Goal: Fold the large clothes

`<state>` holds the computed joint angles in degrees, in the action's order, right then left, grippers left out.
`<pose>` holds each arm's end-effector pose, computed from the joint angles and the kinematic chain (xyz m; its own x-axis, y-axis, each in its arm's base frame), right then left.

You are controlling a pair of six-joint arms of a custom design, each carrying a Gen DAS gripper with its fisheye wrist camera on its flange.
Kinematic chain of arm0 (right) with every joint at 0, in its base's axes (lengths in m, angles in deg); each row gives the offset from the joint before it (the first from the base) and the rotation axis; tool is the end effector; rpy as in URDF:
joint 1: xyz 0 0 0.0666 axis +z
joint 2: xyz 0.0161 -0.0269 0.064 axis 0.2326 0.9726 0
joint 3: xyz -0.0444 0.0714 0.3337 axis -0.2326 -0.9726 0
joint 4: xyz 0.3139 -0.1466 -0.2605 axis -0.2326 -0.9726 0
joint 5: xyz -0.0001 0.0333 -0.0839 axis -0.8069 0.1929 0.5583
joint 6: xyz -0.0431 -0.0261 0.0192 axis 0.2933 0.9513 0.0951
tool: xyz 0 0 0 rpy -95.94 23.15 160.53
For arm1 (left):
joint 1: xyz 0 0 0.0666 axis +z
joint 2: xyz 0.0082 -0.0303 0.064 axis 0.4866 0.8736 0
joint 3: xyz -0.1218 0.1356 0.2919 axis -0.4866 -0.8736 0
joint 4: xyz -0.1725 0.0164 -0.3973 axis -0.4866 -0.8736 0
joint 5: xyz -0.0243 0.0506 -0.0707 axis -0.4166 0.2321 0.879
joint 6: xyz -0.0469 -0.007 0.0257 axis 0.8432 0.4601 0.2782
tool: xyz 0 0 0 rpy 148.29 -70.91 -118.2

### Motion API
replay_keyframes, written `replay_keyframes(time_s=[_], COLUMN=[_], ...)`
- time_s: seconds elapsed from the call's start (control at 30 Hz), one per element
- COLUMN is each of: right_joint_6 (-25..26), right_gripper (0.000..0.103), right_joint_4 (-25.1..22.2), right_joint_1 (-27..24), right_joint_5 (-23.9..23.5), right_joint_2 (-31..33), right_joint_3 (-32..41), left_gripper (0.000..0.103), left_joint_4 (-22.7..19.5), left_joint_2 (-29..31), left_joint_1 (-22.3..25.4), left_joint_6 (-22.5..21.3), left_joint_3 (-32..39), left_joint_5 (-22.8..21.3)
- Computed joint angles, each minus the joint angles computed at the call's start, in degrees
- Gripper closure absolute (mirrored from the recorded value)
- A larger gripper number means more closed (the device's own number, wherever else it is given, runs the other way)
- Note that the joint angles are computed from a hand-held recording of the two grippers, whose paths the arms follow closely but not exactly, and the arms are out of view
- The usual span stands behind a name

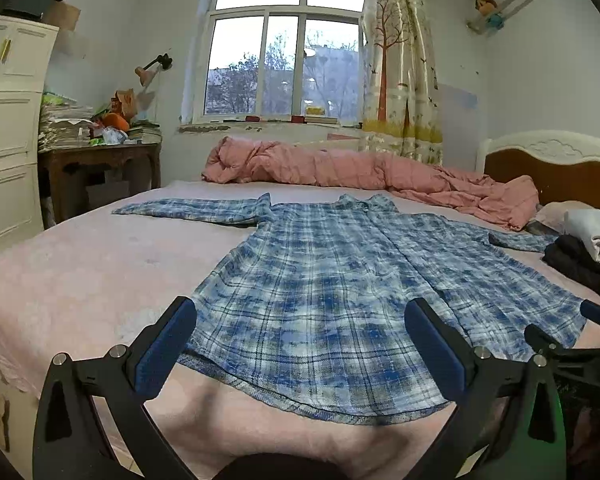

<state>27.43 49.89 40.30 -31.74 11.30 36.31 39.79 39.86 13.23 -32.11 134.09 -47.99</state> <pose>0.4672 0.2046 0.3043 -0.4945 0.0965 -0.8638 0.4911 0.8510 -0.1861 0.5652 -0.1655 0.3031 -0.3019 0.0502 -0.9520 0.3630 0.9295 -0.0661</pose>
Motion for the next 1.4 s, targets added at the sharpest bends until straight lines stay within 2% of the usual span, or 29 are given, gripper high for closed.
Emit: replay_keyframes(time_s=[0.1, 0.2, 0.57, 0.7, 0.9, 1.0, 1.13, 1.4], right_joint_6=[-0.2, -1.3, -3.2, -2.8, -3.5, -2.9, -2.8, -3.0], right_gripper=[0.0, 0.0, 0.0, 0.0, 0.0, 0.0, 0.0, 0.0], right_joint_4=[1.1, 0.9, 1.3, 2.2, 1.8, 2.3, 2.1, 2.3], right_joint_1=[-0.4, -0.9, -2.1, -2.3, -2.3, -2.3, -2.1, -2.1], right_joint_5=[-1.5, -3.2, -6.7, -7.2, -7.5, -7.6, -6.9, -7.2], right_joint_2=[-0.9, -1.4, -2.2, -2.6, -2.3, -2.5, -2.3, -2.4], right_joint_3=[-0.9, -1.3, -2.0, -2.6, -2.3, -2.5, -2.3, -2.3], left_gripper=[0.0, 0.0, 0.0, 0.0, 0.0, 0.0, 0.0, 0.0], left_joint_4=[0.0, -0.7, -4.4, -4.6, -3.6, -2.5, 0.3, 3.8], left_joint_2=[-0.1, -0.1, 1.3, 1.3, 0.8, 0.2, -0.9, -2.1], left_joint_1=[-0.5, -0.4, 1.2, 1.3, 0.6, -0.2, -0.9, -1.3], left_joint_6=[-1.1, -1.4, 2.9, 2.8, 1.1, 0.9, -1.2, -2.5], left_joint_3=[-0.1, 0.0, 2.3, 2.4, 1.5, 0.8, -0.9, -2.8], left_joint_5=[-1.1, -0.5, 3.3, 3.4, 1.7, -1.2, -2.5, -2.5])
